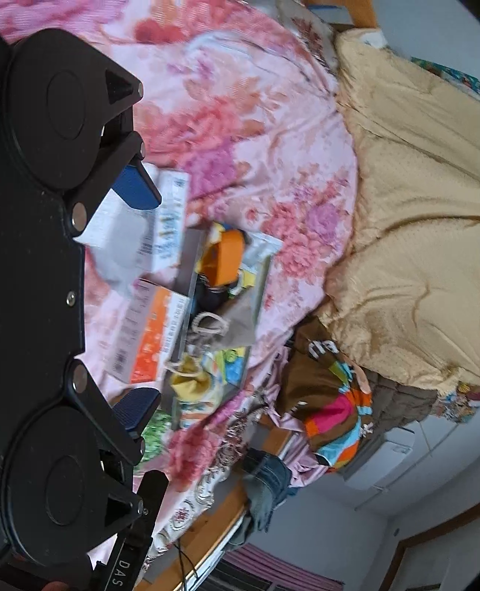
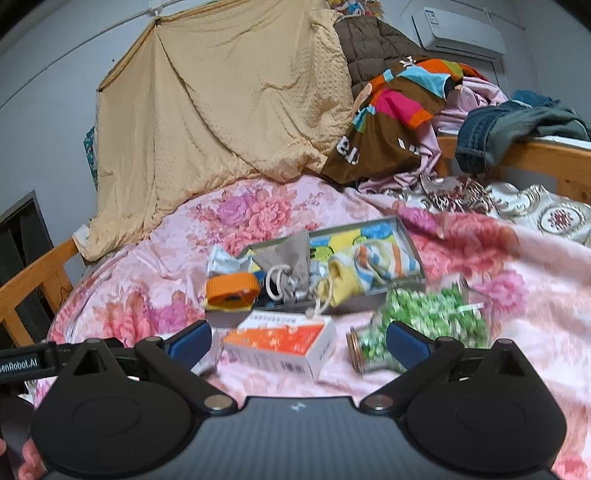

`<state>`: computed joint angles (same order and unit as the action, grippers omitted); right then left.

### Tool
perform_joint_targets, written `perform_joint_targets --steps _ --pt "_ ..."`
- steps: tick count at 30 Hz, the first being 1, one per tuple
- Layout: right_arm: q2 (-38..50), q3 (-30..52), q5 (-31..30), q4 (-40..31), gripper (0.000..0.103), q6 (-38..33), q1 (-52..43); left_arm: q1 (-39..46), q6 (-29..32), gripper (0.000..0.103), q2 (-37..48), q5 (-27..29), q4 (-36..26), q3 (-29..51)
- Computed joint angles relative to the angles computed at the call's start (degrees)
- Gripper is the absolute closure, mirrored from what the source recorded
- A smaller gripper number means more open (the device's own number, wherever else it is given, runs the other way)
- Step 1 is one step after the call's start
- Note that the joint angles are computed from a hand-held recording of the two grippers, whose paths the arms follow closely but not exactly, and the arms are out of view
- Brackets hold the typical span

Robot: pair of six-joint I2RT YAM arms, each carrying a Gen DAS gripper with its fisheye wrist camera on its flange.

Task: Organize soft objects
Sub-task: 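Move both open tools toward the white fluffy cloth and grey cloth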

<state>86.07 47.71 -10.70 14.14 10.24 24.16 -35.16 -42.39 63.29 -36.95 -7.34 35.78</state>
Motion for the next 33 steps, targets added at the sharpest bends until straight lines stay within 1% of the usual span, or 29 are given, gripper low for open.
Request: perform_joint_targets --steps 3,5,12,17,23,33 --pt "-1.14 -3.1 0.31 1.18 0.0 -0.31 0.1 -1.73 -4.22 0.001 -0.43 -1.28 -4.06 -0.09" --pt "-1.37 -3.94 0.2 0.4 0.0 -0.82 0.07 -2.95 -7.03 0.001 -0.38 -2.04 -7.08 0.16" --pt "-1.68 -4.46 0.31 -3.13 0.0 -1.05 0.8 -5.25 -13.84 0.001 0.91 -3.87 -15.71 1.84" --pt "-1.64 -5.06 0.42 -4.47 0.0 -3.24 2.35 -5.61 -17.62 0.001 3.1 -2.92 -21.61 3.89" --pt "-1.15 -5.14 0.76 -5.97 0.0 -5.33 4.21 -4.91 -19.48 0.001 5.56 -1.16 -25.55 5.72" --pt "-0.12 -4.96 0.35 -6.78 0.0 -6.54 4.74 -4.02 -19.09 0.001 9.06 0.44 -27.41 8.1"
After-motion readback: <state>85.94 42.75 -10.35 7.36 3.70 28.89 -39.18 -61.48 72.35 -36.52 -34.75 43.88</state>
